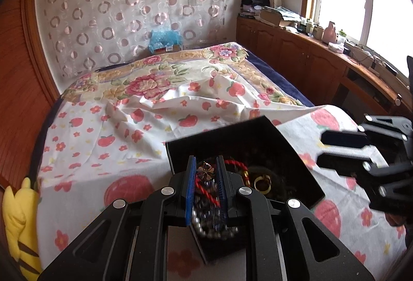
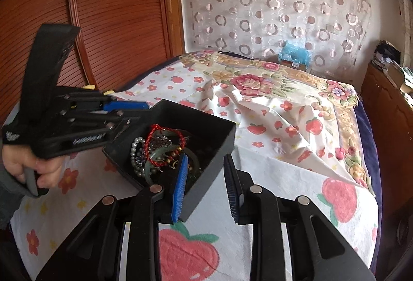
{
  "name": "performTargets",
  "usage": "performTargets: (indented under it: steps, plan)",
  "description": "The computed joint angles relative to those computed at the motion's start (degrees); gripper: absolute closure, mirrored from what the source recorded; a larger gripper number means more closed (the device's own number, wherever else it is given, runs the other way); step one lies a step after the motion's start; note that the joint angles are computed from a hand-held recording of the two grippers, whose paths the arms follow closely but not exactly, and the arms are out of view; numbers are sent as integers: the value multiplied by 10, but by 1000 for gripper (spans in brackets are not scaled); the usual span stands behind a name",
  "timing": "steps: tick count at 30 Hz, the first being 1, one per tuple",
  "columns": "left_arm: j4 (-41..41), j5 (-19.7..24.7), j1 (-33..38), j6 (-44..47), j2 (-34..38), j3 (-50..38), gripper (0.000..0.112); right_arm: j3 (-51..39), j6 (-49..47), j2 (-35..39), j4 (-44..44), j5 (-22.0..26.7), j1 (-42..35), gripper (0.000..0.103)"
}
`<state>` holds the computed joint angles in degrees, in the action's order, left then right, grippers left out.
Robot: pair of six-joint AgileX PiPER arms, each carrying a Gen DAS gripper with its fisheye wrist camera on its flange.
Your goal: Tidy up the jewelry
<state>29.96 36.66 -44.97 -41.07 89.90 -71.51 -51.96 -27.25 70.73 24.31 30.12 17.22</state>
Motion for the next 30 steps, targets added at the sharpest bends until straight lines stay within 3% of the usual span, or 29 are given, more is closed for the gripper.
performTargets:
  steps: [8, 17, 19, 21, 22, 23, 25, 30]
  plan:
    - [9, 23, 1, 5, 35, -48, 97, 8, -12, -7, 10, 0, -9, 72]
    - [54, 40, -26, -61, 7, -16, 61, 35, 53, -31, -32, -16, 5, 72]
    - [77, 51, -41, -94, -12, 0, 41, 44, 88, -46, -58, -20, 13, 72]
    - [103, 62, -61, -133, -35, 21, 31, 52, 120, -62, -80, -21, 20, 72]
    - [111, 74, -72, -145, -44, 27, 27, 57, 151, -72, -102, -21, 28, 67]
    - [118, 87, -81, -156, -51, 30, 25, 62, 169, -83, -114, -22, 31, 51]
    - [149, 127, -116, -199, -71, 40, 19, 74, 222, -108, -152, -25, 46, 31]
    - [195, 211, -197, -278, -123, 54, 17, 81, 408, -165, -304, -1, 111, 18]
